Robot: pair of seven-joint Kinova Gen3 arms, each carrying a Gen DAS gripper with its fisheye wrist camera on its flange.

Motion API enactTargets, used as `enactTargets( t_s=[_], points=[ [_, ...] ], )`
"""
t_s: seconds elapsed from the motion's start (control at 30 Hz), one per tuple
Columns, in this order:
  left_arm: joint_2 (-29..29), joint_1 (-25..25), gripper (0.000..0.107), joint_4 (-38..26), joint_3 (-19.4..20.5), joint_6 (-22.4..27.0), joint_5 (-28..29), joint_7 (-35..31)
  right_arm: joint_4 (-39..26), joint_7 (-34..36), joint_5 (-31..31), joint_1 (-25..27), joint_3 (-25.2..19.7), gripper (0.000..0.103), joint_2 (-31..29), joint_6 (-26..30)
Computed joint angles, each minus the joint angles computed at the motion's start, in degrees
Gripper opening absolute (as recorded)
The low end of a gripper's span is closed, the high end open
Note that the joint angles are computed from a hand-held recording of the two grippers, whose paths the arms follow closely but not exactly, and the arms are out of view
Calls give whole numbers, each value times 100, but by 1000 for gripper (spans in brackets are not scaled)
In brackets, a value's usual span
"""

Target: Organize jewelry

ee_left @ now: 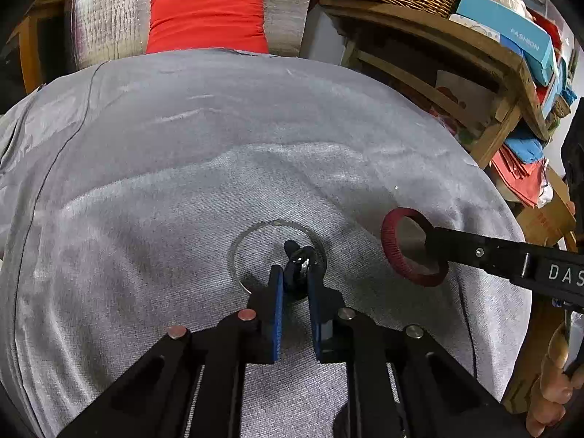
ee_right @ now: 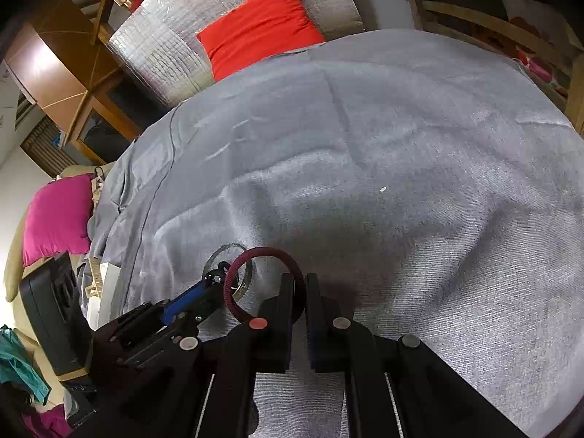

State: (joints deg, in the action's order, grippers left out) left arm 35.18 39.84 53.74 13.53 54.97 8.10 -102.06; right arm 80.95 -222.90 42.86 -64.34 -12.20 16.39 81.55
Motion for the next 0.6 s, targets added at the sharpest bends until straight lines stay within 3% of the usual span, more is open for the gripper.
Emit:
enactTargets(
  t_s=[0.33,0.6],
  points=[
    [-118,11,6,152,-35,-193,-55,88,87,-117,137,-38,-23,7,-49,-54],
    [-407,-321,5,499,72,-416,158,11,-67,-30,279,-65,0,7,53,-66]
  ],
)
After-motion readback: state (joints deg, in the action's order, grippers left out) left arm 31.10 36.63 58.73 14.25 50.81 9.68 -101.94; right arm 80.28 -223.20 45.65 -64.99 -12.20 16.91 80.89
